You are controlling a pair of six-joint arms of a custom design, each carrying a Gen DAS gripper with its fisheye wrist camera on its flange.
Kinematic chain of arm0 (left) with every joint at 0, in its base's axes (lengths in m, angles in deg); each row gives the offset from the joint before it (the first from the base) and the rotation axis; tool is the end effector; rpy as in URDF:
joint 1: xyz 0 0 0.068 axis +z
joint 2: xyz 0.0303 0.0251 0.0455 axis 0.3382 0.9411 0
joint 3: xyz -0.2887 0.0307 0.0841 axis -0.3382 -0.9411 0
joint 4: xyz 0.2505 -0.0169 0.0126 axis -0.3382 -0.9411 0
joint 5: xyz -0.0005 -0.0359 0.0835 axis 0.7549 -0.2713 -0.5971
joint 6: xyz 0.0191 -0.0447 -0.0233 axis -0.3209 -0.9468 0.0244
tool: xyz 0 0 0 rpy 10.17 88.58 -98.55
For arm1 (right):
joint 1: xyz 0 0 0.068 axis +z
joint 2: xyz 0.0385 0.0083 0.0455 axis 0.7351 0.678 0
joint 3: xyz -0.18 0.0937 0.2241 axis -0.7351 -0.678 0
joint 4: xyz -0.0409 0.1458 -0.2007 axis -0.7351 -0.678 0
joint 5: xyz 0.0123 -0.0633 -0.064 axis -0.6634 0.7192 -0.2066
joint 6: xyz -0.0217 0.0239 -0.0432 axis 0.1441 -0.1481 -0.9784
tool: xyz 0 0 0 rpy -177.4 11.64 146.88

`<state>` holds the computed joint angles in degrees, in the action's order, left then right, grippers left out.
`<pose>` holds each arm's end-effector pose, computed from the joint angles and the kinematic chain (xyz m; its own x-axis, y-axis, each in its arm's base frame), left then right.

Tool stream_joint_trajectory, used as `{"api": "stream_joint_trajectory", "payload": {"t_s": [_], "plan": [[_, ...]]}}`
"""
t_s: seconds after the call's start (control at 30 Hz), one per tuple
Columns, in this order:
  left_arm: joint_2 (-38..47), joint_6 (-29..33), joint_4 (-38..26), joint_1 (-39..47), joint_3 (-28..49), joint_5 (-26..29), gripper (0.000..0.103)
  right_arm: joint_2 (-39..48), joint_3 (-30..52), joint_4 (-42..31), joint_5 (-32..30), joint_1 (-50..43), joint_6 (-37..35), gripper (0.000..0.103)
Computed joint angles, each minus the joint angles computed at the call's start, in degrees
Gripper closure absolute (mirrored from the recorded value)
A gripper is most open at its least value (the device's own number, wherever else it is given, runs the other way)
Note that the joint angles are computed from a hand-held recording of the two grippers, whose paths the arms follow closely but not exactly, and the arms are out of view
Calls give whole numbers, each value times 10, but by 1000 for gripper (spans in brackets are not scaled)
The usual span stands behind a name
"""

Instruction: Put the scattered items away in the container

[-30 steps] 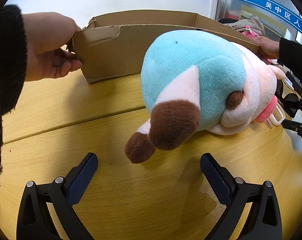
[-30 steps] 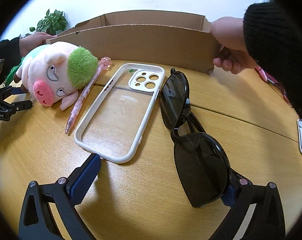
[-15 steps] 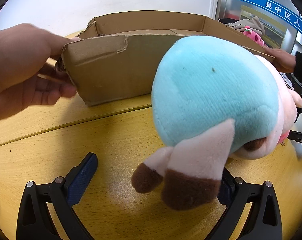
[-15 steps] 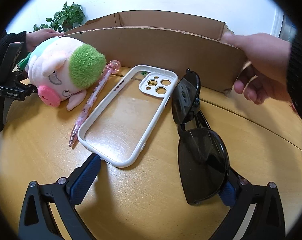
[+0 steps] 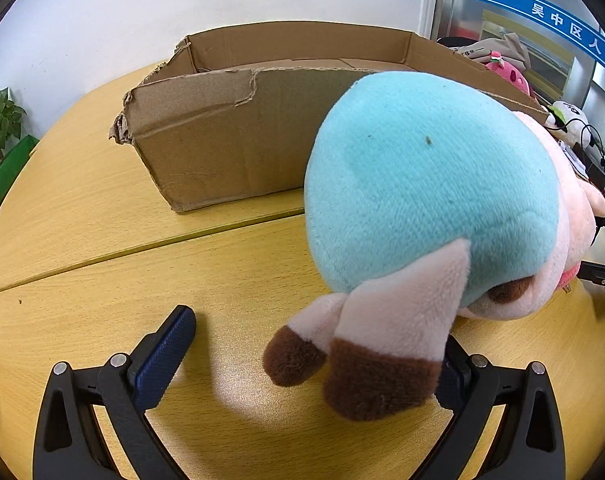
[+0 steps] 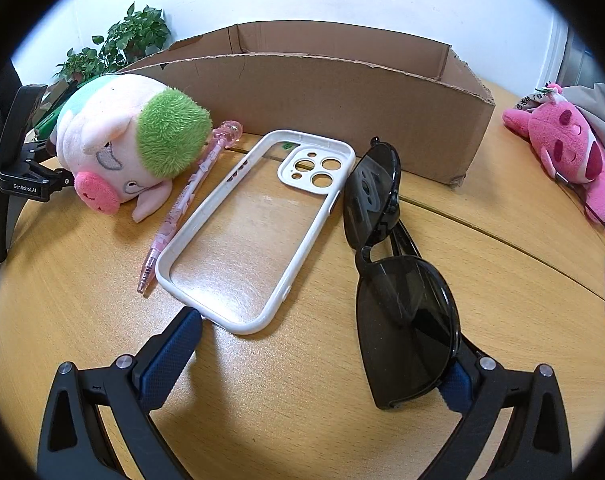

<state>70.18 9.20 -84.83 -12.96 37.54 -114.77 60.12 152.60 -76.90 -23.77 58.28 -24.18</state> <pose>0.2272 -0.1271 0.1925 -0.7674 -0.2441 -0.5929 -0.2941 0.9557 -0.0128 0.3650 0.0856 0.1702 -0.4643 -0.6635 -0.5867 -0.8194 0.5733 0.0001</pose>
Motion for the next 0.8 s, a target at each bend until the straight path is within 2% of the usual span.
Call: {"api": "stream_joint_trajectory", "payload": {"t_s": [0.2, 0.3, 0.37, 0.47, 0.53, 0.63, 0.7, 0.73, 0.8], "plan": [[0, 0, 0, 0, 0, 0, 0, -5, 1, -1, 8, 1, 16, 0], [1, -2, -1, 0, 1, -1, 0, -28, -32, 23, 28, 8, 50, 0], [-2, -11, -7, -5, 1, -4, 0, -44, -51, 15, 30, 3, 42, 0], [-18, -56, -40, -34, -5, -22, 0, -72, -75, -9, 37, -13, 21, 1], [-47, -109, -76, -65, -11, -41, 0, -103, -95, -16, 37, -26, 10, 1], [-126, -179, -129, -111, -9, -82, 0, -164, -89, -53, -23, -24, 12, 1], [-157, -197, -156, -118, 14, -111, 0, -177, -65, -69, -65, -5, 27, 1], [-165, -191, -152, -109, 26, -111, 0, -171, -49, -71, -77, 9, 34, 1], [-167, -147, -120, -67, 42, -64, 0, -151, -16, -68, -86, 49, 42, 1]]}}
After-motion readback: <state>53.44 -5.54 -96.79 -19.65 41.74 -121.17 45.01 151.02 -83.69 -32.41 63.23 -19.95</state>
